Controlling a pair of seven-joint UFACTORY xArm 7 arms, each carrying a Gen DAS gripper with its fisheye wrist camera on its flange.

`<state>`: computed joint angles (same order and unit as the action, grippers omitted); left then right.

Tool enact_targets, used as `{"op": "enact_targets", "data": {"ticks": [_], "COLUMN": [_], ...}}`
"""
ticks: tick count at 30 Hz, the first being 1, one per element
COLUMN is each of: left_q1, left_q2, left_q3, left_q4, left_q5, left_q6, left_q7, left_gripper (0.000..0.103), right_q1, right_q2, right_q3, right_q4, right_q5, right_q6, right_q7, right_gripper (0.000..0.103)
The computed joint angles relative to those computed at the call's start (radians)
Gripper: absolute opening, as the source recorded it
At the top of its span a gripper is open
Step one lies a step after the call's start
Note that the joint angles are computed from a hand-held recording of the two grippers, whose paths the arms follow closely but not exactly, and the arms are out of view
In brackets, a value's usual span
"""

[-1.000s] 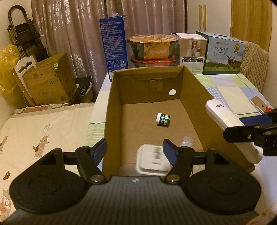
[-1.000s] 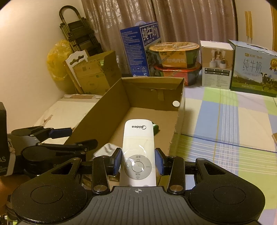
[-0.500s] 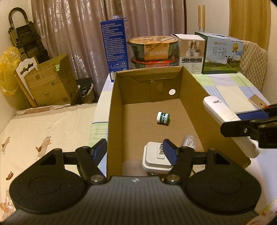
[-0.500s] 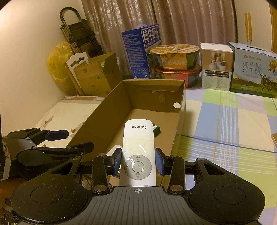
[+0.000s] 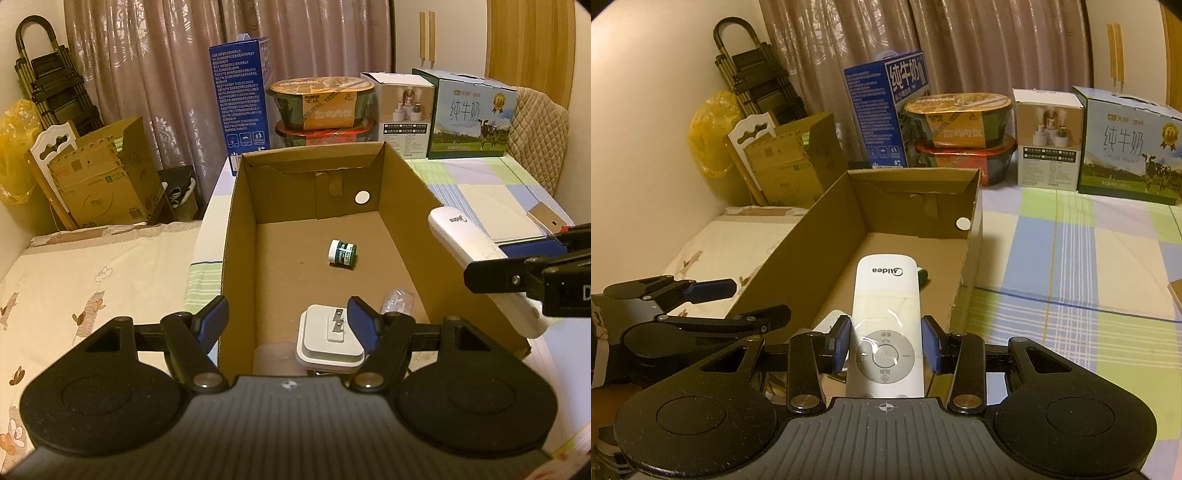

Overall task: Organize rigid objects
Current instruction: 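Open the left tool to drop the adapter while the right tool releases the remote, then move both open tools back toward the red figure and gold card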

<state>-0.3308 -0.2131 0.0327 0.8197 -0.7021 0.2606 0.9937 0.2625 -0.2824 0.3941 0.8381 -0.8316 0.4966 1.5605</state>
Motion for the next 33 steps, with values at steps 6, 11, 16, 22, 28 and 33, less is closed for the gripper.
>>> {"op": "enact_targets", "data": {"ticks": [6,11,16,22,28,33], "left_q1": [-0.001,-0.002,-0.004,-0.004,-0.016,-0.024], "left_q2": [0.000,0.002,0.004,-0.007,-0.054,-0.110], "left_q3": [0.001,0.000,0.000,-0.002,0.002,0.001], "left_q4": [0.000,-0.001,-0.001,-0.006,-0.034,-0.068], "left_q5": [-0.003,-0.010,-0.018,-0.017,0.005,0.052], "left_q6": [-0.001,-0.003,-0.008,-0.013,-0.004,0.003], "left_q7": [0.004,0.006,0.015,0.011,-0.023,-0.093], "left_gripper": [0.067,0.067,0.069,0.071,0.075,0.077], "right_q1": [-0.002,-0.015,-0.050,-0.051,-0.049,-0.049], "right_q2": [0.002,0.002,-0.012,-0.052,-0.104,-0.183], "right_q3": [-0.003,0.001,0.016,0.018,0.034,0.060], "right_q4": [-0.004,-0.010,-0.021,-0.037,-0.064,-0.100], "right_q5": [0.000,-0.031,-0.135,-0.120,-0.051,0.025], "right_q6": [-0.008,-0.028,-0.077,-0.068,-0.042,-0.008], "right_q7": [0.016,0.055,0.166,0.171,0.115,0.070], "right_gripper": [0.038,0.038,0.048,0.049,0.049,0.049]}}
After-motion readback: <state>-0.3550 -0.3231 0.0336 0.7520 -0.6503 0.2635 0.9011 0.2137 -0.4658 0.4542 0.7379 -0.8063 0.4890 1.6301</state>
